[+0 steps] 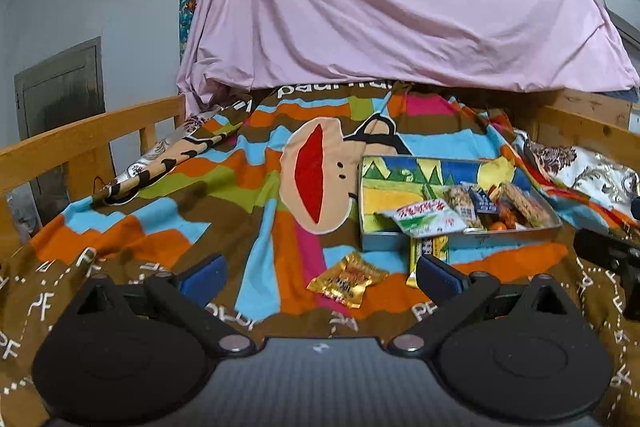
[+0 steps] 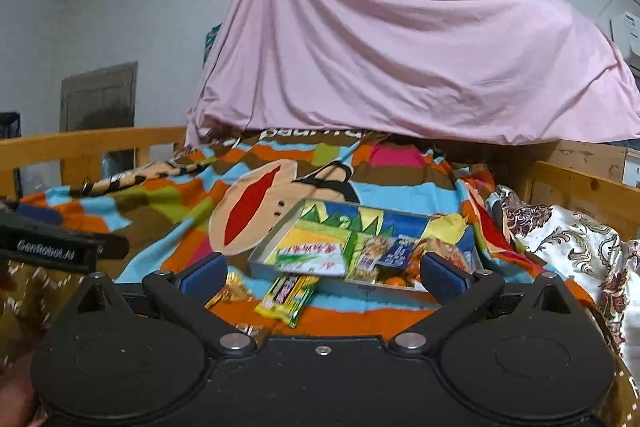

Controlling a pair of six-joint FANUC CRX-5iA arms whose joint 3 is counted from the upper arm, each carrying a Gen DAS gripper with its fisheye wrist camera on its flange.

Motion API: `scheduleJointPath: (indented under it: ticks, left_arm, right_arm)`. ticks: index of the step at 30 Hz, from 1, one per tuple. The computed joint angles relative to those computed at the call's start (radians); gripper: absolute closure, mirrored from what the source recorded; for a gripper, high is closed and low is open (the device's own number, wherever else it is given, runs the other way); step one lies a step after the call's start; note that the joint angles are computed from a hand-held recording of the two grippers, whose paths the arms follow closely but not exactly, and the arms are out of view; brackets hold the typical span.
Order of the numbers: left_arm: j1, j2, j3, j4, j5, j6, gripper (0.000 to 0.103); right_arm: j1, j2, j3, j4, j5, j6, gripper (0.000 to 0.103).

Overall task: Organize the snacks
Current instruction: 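Withdraw both tools up from the tin box, then move right tool to the yellow-green stick pack while left tool moves to the gold foil pack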

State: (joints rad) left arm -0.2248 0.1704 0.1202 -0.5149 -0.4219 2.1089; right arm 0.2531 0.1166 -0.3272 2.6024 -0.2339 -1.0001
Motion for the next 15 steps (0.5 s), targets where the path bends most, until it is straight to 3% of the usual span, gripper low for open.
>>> scheduleJointPath:
  ticks: [4, 11, 15]
  left_arm:
    - [0.011, 0.004, -0.002, 0.042, -0.035, -0.085, 0.001]
    - [0.022, 0.022, 0.005, 0.05, -0.054, -0.137, 0.001]
    - [0.034, 0.04, 0.011, 0.093, -0.044, -0.209, 0.001]
  right_arm:
    - [0.008, -0.008, -0.014, -0.01, 0.035, 0.027, 0.001]
    - [0.014, 0.014, -0.005, -0.067, 0.061, 0.076, 0.001]
    - [0.035, 0.028, -0.018, -0.187, 0.041, 0.176, 0.001]
